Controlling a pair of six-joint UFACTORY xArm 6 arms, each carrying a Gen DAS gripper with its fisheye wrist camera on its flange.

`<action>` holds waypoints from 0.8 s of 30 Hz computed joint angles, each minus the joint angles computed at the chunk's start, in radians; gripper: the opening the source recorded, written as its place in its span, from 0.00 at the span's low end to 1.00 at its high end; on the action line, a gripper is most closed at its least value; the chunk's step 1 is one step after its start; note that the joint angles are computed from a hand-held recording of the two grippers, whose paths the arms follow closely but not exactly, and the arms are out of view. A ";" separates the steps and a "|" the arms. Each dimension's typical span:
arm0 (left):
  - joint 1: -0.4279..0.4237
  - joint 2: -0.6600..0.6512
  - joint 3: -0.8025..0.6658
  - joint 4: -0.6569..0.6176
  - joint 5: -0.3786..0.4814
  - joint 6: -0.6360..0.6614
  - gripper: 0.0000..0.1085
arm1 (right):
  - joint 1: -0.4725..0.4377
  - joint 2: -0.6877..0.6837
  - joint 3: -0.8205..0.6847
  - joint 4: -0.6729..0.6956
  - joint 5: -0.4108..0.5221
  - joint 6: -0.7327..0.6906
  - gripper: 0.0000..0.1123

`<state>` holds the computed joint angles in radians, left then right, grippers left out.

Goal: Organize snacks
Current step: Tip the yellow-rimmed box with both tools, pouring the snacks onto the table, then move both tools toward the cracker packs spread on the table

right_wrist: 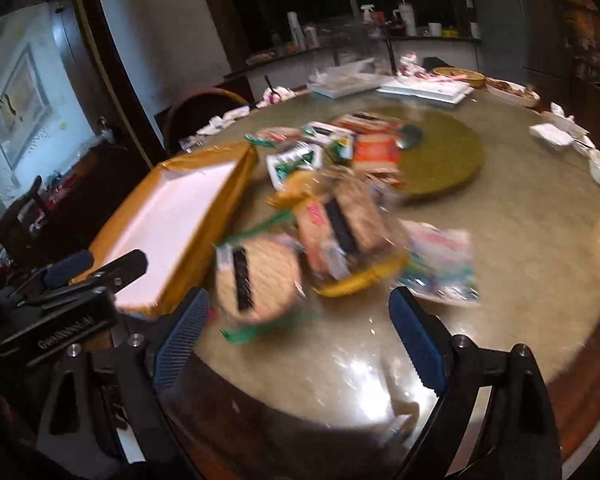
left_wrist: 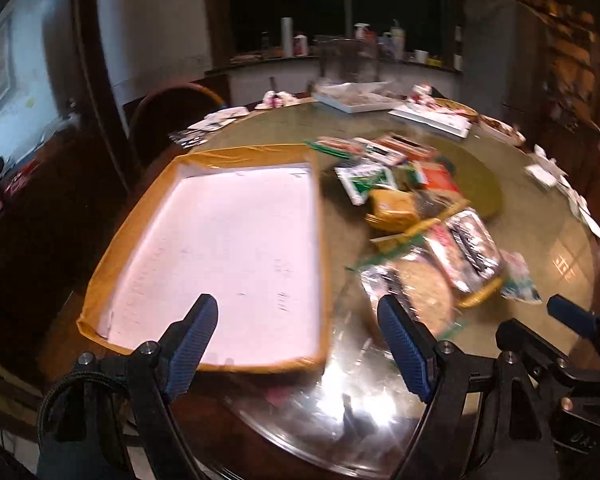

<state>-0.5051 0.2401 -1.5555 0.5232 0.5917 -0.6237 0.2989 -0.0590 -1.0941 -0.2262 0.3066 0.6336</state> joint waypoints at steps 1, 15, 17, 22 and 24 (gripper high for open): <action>-0.011 -0.009 0.008 0.019 0.007 -0.015 0.76 | -0.003 -0.013 0.000 -0.042 0.031 0.033 0.82; -0.049 -0.072 0.045 0.026 0.041 -0.031 0.76 | -0.011 -0.144 0.097 -0.151 0.017 0.155 0.82; -0.045 -0.080 0.054 0.019 0.030 -0.023 0.76 | -0.006 -0.147 0.086 -0.136 0.044 0.132 0.82; -0.043 -0.078 0.052 -0.005 0.028 0.004 0.76 | 0.012 -0.142 0.050 -0.244 0.124 0.206 0.82; -0.050 -0.071 0.043 0.004 0.034 -0.010 0.76 | 0.013 -0.141 0.049 -0.246 0.124 0.207 0.82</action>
<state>-0.5547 0.1688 -1.5123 0.5275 0.6254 -0.6342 0.3118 -0.2001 -1.0448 -0.4724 0.4304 0.8404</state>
